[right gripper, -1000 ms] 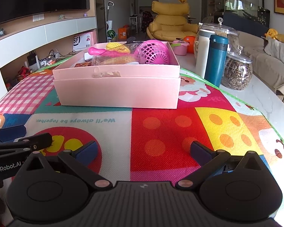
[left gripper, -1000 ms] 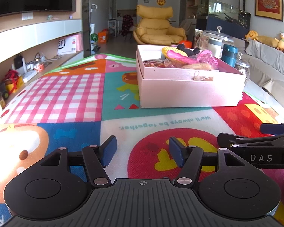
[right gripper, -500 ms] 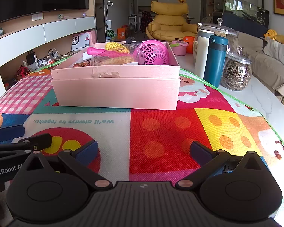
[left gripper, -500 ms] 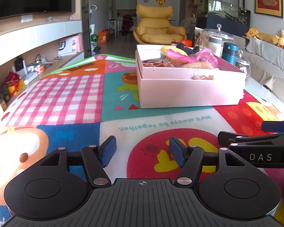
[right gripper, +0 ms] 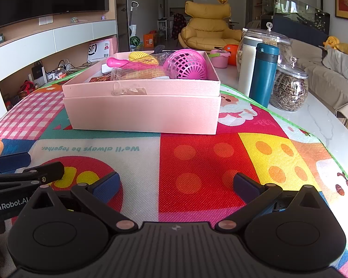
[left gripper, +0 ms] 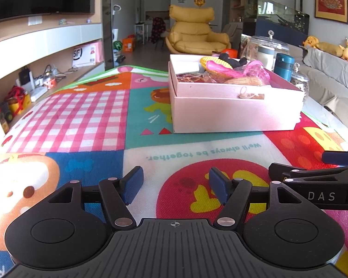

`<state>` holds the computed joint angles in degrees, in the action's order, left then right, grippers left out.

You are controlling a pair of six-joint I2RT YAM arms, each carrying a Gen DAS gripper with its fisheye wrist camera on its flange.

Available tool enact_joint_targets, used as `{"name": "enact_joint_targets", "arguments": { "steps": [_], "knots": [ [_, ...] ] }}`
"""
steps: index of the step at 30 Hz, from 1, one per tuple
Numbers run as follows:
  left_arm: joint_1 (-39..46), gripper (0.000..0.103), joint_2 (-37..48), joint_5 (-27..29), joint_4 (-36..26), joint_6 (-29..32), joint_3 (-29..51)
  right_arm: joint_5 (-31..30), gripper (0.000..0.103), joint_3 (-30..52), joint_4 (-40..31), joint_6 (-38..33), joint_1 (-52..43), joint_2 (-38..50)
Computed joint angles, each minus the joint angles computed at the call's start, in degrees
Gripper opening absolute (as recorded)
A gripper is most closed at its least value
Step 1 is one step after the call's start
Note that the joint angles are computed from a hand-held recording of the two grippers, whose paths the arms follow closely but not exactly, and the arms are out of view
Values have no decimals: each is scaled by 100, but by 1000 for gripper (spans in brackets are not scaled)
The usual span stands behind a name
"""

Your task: Organize objects

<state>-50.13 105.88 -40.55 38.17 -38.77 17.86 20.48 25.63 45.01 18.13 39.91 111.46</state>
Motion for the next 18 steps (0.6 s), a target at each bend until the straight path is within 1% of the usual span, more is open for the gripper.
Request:
{"name": "enact_joint_targets", "arguments": {
  "steps": [18],
  "knots": [
    [23,69,9,27,60,26,-15,0,103,-9,19,7,3,4]
  ]
}}
